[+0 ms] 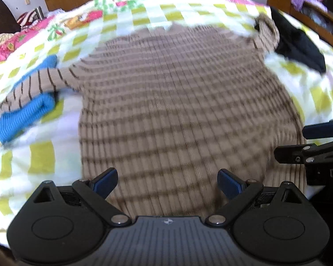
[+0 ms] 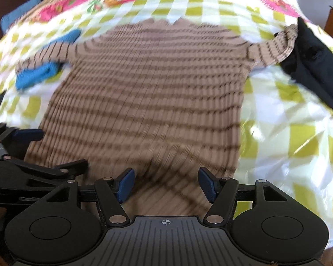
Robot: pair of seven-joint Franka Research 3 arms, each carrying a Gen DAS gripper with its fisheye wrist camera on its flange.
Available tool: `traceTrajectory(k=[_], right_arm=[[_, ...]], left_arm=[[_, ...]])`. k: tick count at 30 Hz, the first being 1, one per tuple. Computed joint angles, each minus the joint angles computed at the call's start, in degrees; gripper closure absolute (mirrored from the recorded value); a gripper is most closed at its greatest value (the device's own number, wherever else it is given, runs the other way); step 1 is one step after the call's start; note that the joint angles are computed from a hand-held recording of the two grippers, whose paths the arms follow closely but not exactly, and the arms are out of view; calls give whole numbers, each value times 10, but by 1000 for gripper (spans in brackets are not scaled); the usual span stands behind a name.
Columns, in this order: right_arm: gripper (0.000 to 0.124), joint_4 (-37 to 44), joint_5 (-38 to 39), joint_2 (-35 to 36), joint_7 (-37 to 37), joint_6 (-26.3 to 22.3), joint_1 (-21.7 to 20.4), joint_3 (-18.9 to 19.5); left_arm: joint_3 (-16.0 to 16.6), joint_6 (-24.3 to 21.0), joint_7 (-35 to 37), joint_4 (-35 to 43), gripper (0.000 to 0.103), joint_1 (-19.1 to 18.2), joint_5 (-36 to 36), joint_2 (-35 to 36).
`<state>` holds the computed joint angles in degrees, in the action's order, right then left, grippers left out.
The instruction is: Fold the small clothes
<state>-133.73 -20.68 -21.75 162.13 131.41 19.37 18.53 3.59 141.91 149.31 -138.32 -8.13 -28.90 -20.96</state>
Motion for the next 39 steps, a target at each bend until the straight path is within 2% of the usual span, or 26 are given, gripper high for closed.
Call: traceTrajectory(k=[5,9,13,18,21,24,27,31,35,39], right_arm=[[60,8,-42,9,14,1,-35,-15],[60,20,-81,40,24,31,-69,-37],[60,68,-117,118,-3,79,-81,-64],[60,153,-157,228,-21,132,-71,-113],[60,207,-202,283,-16,134,-58,-145],[60,257,-190,338,-40,121,-47,-173],[59,281,-212,361,-38,111,-24,-202],[55,308,-186,384,-49,104,-14,-225],[51,340,-181,411,-62,101,-6,-244],[47,386,-178,445,-67,95,-2,-264]], left_arm=[[-9,61,17,51,0,-16,-43,57],[-38,100,11,118,0,-13,-62,138],[-78,157,4,192,0,1,-70,229],[-109,230,-44,296,0,12,-8,348],[-102,218,-109,382,0,7,51,421],[-88,178,-177,459,0,-3,109,482],[-110,157,-205,512,0,15,124,526],[-132,160,-229,556,0,26,157,562],[-160,143,-246,633,0,40,184,615],[-153,125,-298,745,0,21,233,685]])
